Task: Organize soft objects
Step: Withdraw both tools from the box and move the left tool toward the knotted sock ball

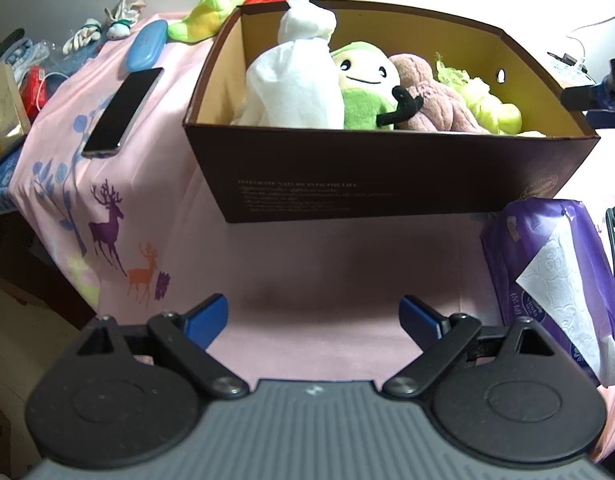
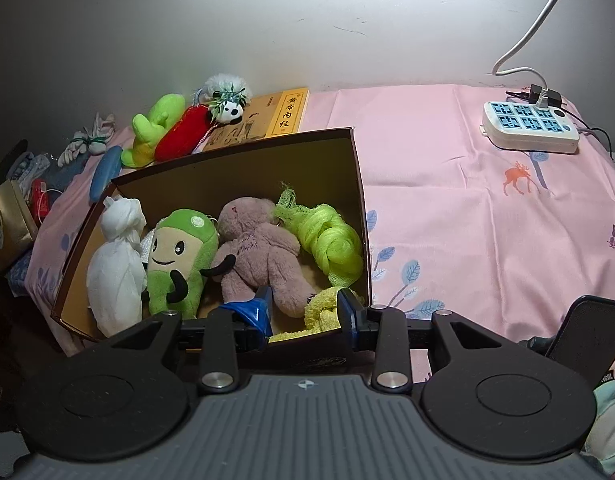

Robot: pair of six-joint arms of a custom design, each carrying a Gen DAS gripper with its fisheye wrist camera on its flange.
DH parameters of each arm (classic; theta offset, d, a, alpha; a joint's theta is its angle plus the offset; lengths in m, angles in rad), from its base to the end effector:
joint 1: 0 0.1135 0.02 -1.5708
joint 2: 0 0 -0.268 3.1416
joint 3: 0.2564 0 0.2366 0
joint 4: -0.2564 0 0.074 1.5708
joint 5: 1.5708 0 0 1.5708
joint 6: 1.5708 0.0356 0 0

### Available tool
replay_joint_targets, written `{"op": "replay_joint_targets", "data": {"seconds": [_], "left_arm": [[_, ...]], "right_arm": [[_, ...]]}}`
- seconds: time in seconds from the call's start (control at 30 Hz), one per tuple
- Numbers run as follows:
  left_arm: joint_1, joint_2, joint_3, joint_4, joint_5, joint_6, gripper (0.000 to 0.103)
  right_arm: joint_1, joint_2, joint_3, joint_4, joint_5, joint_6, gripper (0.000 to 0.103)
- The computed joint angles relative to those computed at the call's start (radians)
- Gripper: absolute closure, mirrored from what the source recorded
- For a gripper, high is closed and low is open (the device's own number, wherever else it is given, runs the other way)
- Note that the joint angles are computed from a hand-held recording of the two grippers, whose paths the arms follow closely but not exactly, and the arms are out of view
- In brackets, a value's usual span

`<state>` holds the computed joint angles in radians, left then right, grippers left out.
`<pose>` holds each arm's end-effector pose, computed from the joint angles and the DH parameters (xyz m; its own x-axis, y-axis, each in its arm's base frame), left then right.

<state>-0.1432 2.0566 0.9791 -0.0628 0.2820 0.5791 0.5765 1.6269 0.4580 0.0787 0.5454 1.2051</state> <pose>0.3465 -0.0600 0.0790 -0.6149 0.6198 -0.4877 0.7032 0.7108 0.0167 0.2013 0.1088 0.1013 -0.5133 0.6186 -0.5949 0.5995 0.7544 0.2672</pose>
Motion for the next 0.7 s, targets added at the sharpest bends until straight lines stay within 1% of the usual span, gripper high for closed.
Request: {"op": "replay_joint_targets", "data": {"seconds": [0.23,0.37,0.7], "left_arm": [[-0.014,-0.023,-0.024,0.016,-0.034,0.002,0.010],[-0.028,-0.037,-0.045,0.031,-0.051,0.008,0.010],[-0.070,-0.053,-0.061,0.036,-0.093,0.011,0.010]], "right_arm": [[0.118,-0.028,-0.035,-0.023,0.078,0.122,0.085],[0.200,-0.040,-0.065,-0.044,0.128,0.230,0.085],[0.374,-0.013,-0.102,-0.103,0.199,0.525,0.085]]}}
